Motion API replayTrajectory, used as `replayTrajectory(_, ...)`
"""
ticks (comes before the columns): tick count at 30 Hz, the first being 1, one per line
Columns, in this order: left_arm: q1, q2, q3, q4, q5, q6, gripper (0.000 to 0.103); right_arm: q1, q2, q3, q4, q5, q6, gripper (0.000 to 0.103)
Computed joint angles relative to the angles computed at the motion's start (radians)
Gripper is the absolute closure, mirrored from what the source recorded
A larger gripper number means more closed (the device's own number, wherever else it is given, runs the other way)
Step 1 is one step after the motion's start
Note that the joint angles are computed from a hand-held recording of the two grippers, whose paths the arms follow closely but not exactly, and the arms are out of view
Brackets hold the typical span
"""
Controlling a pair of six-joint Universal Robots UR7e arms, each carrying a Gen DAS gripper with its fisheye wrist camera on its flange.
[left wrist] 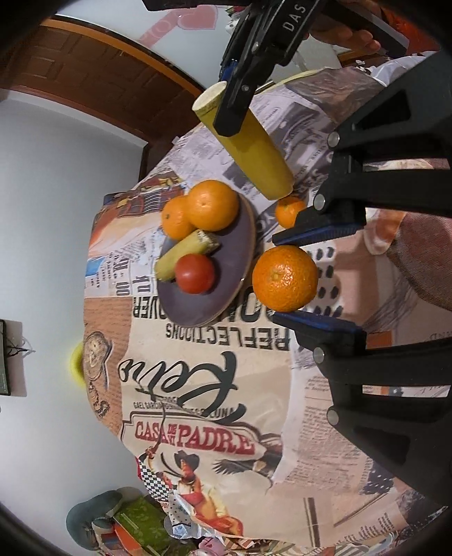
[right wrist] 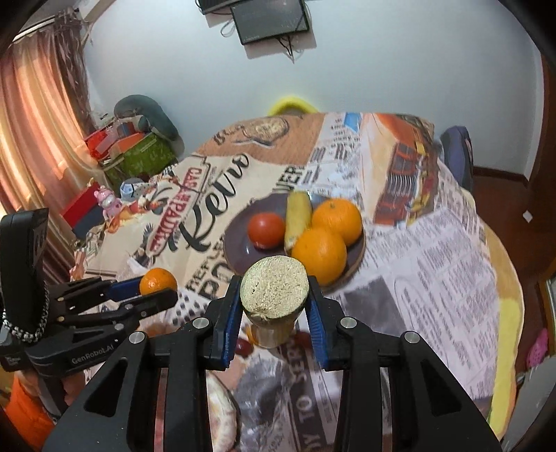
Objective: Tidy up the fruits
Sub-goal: 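Carry the mandarin and yellow cylinder onto the plate with both grippers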
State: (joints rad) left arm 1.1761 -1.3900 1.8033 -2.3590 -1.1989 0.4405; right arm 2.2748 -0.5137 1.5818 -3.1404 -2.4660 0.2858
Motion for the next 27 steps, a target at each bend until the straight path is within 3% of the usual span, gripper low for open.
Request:
replayTrajectory(8,0.005,0.056,-0.059,-0.027,-0.002,0.017,0.066,-0.018,0.027,-0.072,-0.016,0.007,-0.087,0.071)
replayTrajectory(27,0.039,0.255,-0.209,-0.063,-0.001,0.025,0.066,-0.111,0.095,-0.195,0.053,0.079,-0.166,0.071)
